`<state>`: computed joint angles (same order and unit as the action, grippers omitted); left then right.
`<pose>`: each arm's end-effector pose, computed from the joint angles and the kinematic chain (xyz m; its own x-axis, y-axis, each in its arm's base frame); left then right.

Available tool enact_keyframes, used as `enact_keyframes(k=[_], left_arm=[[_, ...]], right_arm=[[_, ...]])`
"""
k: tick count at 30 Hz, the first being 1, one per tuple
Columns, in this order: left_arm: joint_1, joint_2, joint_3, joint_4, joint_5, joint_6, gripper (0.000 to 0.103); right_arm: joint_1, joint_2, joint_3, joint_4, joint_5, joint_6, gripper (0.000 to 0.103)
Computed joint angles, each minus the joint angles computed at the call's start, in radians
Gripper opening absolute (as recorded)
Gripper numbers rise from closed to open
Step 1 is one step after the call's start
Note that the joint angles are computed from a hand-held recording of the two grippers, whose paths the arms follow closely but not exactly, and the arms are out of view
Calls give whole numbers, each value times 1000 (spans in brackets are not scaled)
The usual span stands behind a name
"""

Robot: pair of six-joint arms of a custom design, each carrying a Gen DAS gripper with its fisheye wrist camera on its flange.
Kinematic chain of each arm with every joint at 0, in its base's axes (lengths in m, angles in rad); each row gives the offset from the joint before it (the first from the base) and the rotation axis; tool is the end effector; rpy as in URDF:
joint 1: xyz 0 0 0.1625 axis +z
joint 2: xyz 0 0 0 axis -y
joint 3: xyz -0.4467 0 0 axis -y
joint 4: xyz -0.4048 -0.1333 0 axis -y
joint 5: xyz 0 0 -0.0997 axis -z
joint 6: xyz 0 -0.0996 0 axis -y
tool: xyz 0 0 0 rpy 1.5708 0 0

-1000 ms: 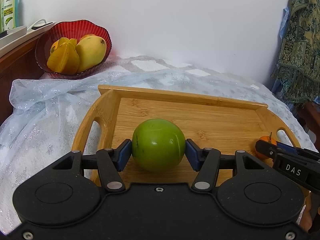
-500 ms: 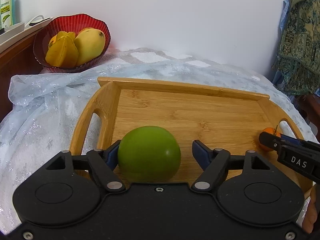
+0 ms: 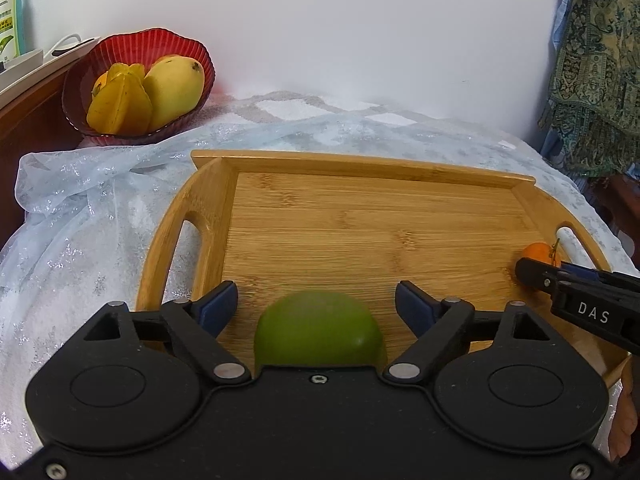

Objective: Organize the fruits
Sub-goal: 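Open both tools to release the apple and mandarin on the tray, then withdraw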

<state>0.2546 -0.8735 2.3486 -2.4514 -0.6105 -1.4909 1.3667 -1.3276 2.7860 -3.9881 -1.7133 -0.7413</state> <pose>-0.3099 -0.3027 -0.0012 -0.7752 -0.1545 -0.6125 0.3628 0.6849 -0.6319 0.0577 -0.3091 0.2188 -0.7762 -0.1479 0.6129 -0.5527 0.6272 -0.5487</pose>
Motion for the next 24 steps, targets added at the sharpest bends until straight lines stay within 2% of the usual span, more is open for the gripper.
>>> enact_keyframes(k=[3, 6, 12, 24], left_arm=[[-4, -1, 0, 8, 1, -7, 89], [-8, -6, 5, 12, 3, -16, 92], [-22, -12, 11, 37, 5, -40, 95], [-72, -28, 26, 94, 7, -105, 97]], right_arm=[[5, 5, 2, -8, -6, 2, 50], [12, 18, 5, -31, -17, -4, 62], [14, 30, 13, -58, -16, -13, 73], [7, 18, 50, -107, 14, -14, 85]])
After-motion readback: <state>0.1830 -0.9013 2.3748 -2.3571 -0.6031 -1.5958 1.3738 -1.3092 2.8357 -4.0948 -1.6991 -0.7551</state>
